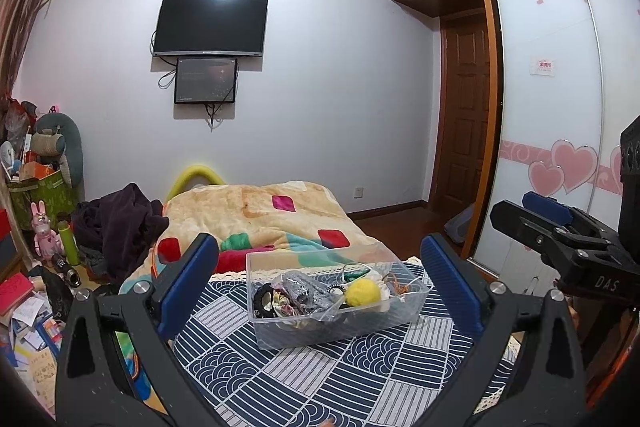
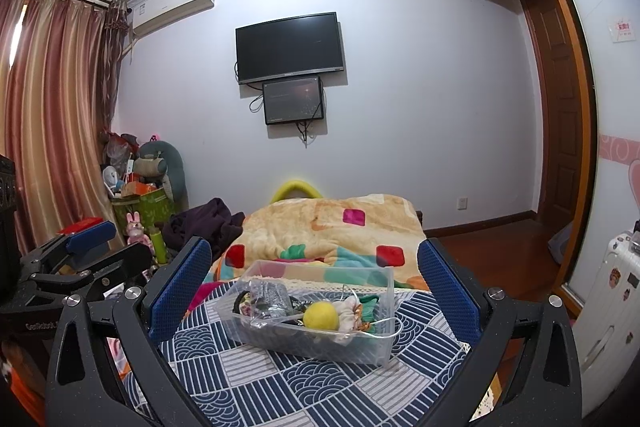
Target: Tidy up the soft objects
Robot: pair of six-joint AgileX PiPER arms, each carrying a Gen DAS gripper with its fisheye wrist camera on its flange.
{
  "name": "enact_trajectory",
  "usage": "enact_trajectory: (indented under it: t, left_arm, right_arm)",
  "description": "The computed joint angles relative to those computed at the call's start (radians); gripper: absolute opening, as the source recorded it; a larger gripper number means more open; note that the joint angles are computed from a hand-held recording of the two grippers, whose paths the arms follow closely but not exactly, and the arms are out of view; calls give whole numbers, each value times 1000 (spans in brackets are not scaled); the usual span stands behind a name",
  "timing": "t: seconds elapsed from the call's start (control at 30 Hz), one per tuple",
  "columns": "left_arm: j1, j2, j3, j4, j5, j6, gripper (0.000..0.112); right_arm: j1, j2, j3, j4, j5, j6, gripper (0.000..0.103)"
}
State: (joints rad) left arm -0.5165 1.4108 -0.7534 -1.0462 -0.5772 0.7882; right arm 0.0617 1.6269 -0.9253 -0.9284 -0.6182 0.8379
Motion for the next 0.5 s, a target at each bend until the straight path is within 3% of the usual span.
enact_trajectory:
  t: [0.5]
  left_arm:
    - [3,5,-11,-24,19,7,102]
  right_arm:
    - [9,-9,5,0,11,-18,103]
